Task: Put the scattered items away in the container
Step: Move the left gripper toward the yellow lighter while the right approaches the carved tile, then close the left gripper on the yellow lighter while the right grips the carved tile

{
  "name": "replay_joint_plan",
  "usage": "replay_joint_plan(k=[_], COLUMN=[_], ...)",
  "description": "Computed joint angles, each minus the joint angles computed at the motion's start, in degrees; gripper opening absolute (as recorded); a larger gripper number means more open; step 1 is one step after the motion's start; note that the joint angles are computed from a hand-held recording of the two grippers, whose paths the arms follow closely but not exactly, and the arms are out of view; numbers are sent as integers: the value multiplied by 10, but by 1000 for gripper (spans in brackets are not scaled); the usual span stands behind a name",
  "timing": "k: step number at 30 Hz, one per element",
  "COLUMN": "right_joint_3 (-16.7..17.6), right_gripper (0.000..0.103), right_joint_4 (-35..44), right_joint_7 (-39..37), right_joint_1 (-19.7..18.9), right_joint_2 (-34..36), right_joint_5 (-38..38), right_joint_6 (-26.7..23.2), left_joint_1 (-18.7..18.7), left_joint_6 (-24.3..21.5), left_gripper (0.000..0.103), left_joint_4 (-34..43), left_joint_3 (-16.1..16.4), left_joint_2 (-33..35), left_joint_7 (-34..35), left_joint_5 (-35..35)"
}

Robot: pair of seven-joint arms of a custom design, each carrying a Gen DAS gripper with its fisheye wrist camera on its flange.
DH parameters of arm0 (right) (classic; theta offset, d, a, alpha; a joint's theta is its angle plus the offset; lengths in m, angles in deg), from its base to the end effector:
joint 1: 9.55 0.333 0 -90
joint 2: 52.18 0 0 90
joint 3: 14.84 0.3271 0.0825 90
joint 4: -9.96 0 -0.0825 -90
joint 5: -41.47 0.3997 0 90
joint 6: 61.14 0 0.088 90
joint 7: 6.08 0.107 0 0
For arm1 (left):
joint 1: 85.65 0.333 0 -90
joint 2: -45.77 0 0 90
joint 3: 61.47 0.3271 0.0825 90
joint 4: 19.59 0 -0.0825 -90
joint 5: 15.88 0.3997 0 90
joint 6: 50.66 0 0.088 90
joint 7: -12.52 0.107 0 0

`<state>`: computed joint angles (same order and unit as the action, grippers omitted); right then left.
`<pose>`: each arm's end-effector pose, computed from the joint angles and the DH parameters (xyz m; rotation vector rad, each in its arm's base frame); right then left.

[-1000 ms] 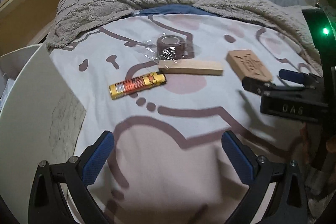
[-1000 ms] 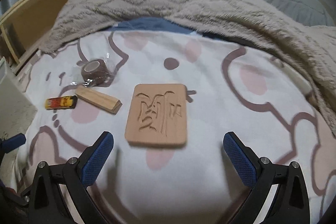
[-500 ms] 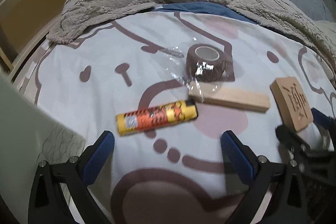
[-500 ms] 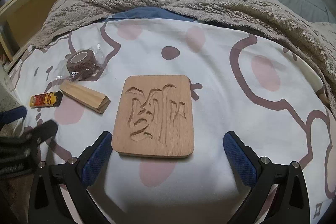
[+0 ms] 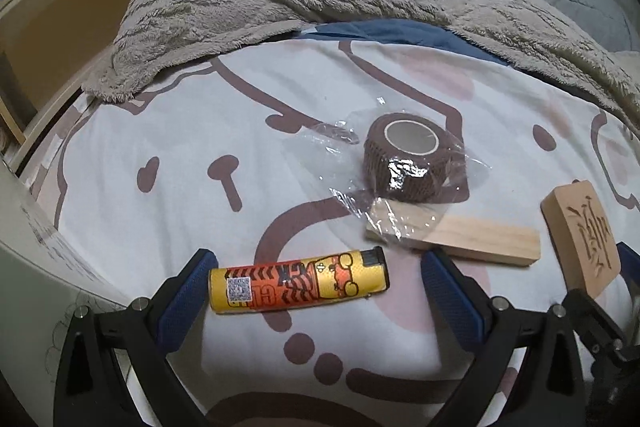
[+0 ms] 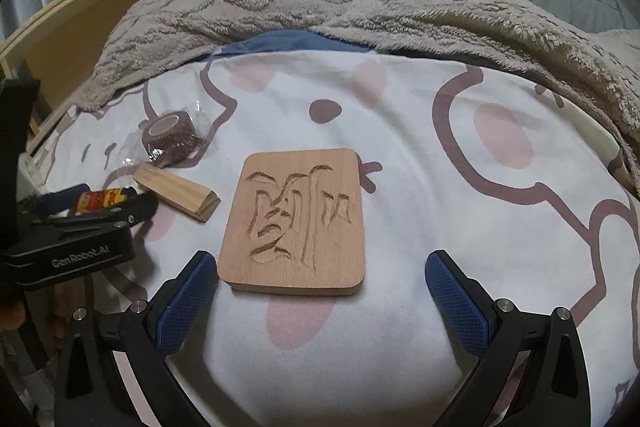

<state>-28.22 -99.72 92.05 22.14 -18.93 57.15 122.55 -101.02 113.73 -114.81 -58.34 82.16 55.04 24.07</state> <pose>0.6576 0.2101 0.2788 -1.7386 1.7680 -0.5296 0.7112 -0.1977 0.2909 -1.7890 1.8395 -0.5483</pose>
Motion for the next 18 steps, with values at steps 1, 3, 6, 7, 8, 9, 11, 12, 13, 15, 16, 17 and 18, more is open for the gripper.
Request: replay_joint_plan(k=[1, 3, 6, 7, 8, 9, 11, 12, 13, 15, 16, 17, 18], right_joint_3=[21, 43, 41, 38, 30, 24, 3, 5, 28, 61, 71, 77, 80], right_gripper=[103, 91, 79, 77, 72, 68, 66, 66, 66, 65, 65, 65, 65], right_joint_4=[-4, -7, -11, -10, -10, -10, -9, -12, -15, -17, -18, -19, -19], right_joint_7=[-7, -19, -31, -36, -41, -45, -50, -54, -63, -76, -81, -85, -89], right_joint_1=[-19, -39, -34, -29, -19, -12, 12, 10, -10, -40, -49, -55, -56], right_joint_2=[-3, -6, -7, -7, -6, -5, -2, -3, -6, -9, -10, -11, -11], right_joint_5=[0, 5, 13, 14, 16, 17, 21, 24, 23, 27, 30, 34, 38], right_joint_6=[10, 23, 31, 32, 31, 31, 33, 39, 49, 58, 61, 62, 61], left_joint_1=[3, 7, 10, 10, 9, 4, -8, -13, -14, -18, -20, -22, -24], left_joint_6=[4, 8, 10, 13, 17, 29, 49, 58, 63, 77, 85, 93, 104], left_gripper=[103, 103, 103, 103, 103, 103, 103, 103, 101, 95, 88, 81, 81], left_joint_4=[-1, -5, -6, -6, -8, -12, -21, -24, -26, -34, -37, -41, -47], left_joint_3=[-2, -7, -11, -10, -8, 1, 19, 26, 28, 39, 44, 51, 57], left_joint_2=[1, 1, 2, 3, 3, 2, 1, 0, 0, -4, -5, -6, -7], left_joint_7=[0, 4, 11, 11, 10, 0, -21, -30, -34, -52, -61, -71, -82], left_joint_5=[-3, -10, -19, -21, -21, -17, -7, -3, -2, -1, -1, -2, -3])
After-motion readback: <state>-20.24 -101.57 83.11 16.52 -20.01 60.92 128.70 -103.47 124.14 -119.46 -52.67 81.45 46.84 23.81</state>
